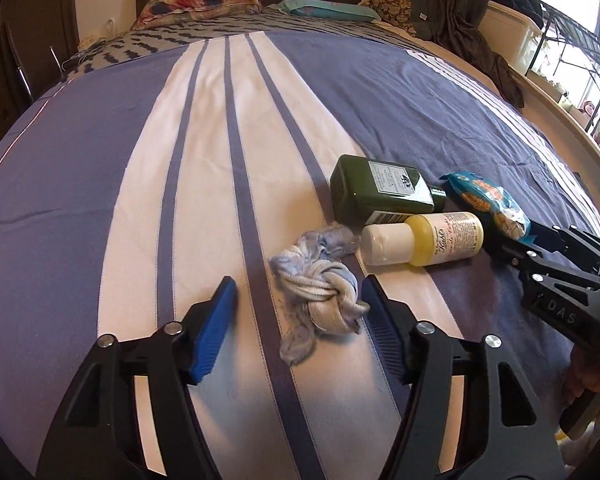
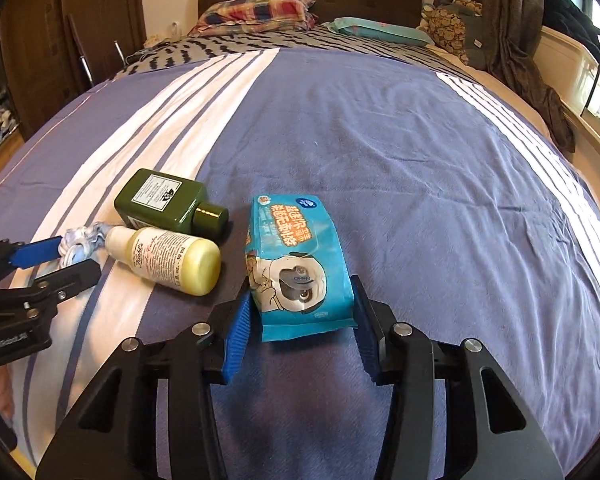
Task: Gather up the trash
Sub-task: 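Grasp the grey sock with the left gripper while the right gripper grasps the blue wipes pack, then carry both items down to the black bin and open both grippers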
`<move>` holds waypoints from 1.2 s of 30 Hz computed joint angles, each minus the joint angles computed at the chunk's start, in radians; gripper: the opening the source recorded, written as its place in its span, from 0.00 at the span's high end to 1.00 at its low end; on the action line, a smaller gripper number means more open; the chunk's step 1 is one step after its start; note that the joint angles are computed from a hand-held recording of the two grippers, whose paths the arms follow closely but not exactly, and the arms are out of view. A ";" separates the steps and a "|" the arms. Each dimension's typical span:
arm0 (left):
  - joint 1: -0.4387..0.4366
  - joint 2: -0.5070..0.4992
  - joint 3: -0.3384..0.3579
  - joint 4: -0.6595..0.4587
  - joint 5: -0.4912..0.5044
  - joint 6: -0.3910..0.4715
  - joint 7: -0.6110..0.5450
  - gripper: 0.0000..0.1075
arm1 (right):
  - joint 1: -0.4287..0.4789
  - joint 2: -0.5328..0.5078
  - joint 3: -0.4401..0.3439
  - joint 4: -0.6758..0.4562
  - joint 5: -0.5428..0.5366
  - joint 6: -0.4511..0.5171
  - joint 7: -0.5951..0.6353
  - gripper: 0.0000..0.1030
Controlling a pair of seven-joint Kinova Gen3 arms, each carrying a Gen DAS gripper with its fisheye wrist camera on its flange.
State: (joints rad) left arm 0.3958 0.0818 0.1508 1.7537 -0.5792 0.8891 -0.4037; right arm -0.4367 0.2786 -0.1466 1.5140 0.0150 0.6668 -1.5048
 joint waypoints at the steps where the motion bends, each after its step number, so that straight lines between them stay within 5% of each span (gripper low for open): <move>1: -0.004 -0.002 -0.002 0.002 0.005 -0.006 -0.007 0.50 | 0.006 0.000 -0.004 0.001 -0.008 -0.002 0.009 0.55; 4: -0.012 -0.014 -0.004 0.012 0.017 -0.015 -0.008 0.74 | 0.009 -0.004 -0.003 0.006 -0.015 -0.012 0.010 0.56; 16: 0.041 -0.108 0.107 0.058 -0.042 0.100 0.149 0.76 | 0.077 -0.164 -0.026 0.159 -0.129 -0.046 0.112 0.57; 26: 0.178 -0.158 0.292 0.001 -0.174 0.345 0.371 0.76 | 0.097 -0.392 0.022 0.323 -0.330 -0.048 0.301 0.57; 36: 0.387 -0.115 0.407 -0.075 -0.291 0.588 0.552 0.76 | 0.028 -0.628 0.161 0.459 -0.495 0.014 0.455 0.57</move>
State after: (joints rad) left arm 0.7833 -0.0335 0.5574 1.6791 -0.8706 1.4767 0.1486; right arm -0.4084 -0.3499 0.0144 1.9729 -0.4795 0.6806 -1.0498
